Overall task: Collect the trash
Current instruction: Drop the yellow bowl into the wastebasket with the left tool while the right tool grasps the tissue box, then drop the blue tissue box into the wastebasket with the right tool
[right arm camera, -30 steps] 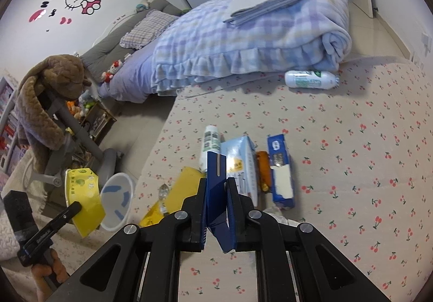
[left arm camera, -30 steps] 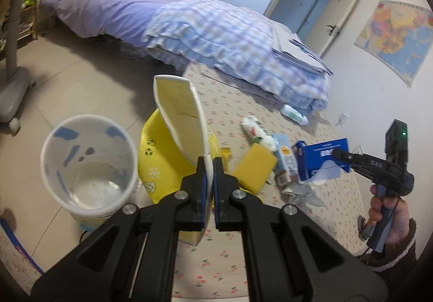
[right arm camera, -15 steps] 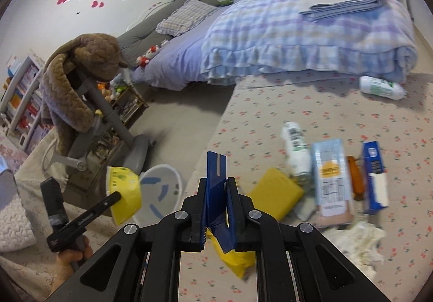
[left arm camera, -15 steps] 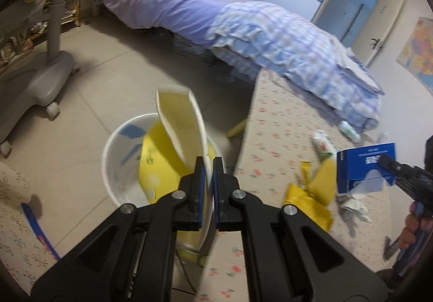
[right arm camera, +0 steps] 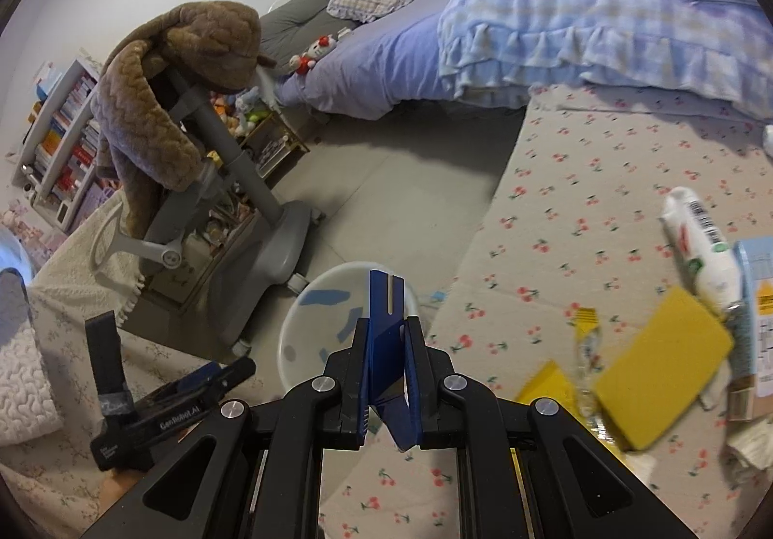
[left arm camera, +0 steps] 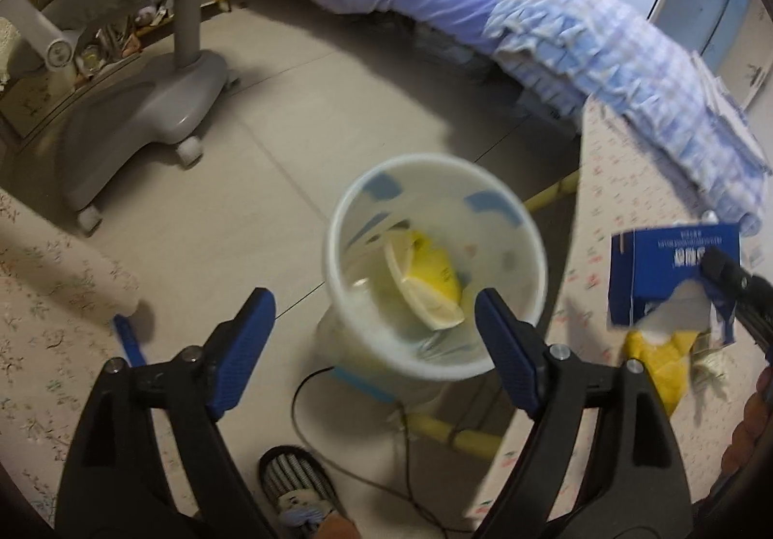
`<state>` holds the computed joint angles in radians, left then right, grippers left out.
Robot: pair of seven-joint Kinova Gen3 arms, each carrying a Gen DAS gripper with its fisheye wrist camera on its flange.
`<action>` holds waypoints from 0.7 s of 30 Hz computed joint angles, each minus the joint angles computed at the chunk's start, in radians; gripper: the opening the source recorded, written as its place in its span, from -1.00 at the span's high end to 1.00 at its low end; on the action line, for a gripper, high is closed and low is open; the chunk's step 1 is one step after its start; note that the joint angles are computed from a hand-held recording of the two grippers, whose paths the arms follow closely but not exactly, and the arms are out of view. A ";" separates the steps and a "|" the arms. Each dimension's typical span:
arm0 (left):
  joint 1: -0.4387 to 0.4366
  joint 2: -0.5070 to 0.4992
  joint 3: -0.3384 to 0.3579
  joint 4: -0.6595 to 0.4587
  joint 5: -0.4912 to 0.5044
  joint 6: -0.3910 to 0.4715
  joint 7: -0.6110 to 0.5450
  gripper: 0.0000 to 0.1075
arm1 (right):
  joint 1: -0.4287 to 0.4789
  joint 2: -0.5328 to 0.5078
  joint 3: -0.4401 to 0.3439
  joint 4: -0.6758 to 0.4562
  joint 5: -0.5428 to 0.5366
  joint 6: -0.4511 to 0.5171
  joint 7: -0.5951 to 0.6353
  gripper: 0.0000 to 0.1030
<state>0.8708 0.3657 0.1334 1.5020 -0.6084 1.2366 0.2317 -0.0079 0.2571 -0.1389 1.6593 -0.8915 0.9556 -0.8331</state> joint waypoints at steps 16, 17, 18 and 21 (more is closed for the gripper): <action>-0.008 -0.014 0.011 0.011 0.027 0.030 0.010 -0.80 | -0.088 0.086 -0.063 0.009 0.051 -0.142 -0.098 0.53; -0.008 -0.013 0.011 0.010 0.025 0.033 0.010 -0.81 | -0.088 0.089 -0.064 0.006 0.057 -0.141 -0.108 0.26; -0.007 -0.012 0.011 0.007 0.023 0.035 0.008 -0.82 | -0.092 0.088 -0.061 0.003 0.071 -0.142 -0.125 0.04; -0.007 -0.007 0.013 -0.001 0.024 0.038 -0.002 -0.83 | -0.097 0.051 -0.054 0.020 0.103 -0.179 -0.171 -0.58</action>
<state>0.8636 0.3591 0.1463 1.5011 -0.5847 1.2745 0.2298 -0.1047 0.3080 -0.1930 1.6797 -0.7880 0.7769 -1.0044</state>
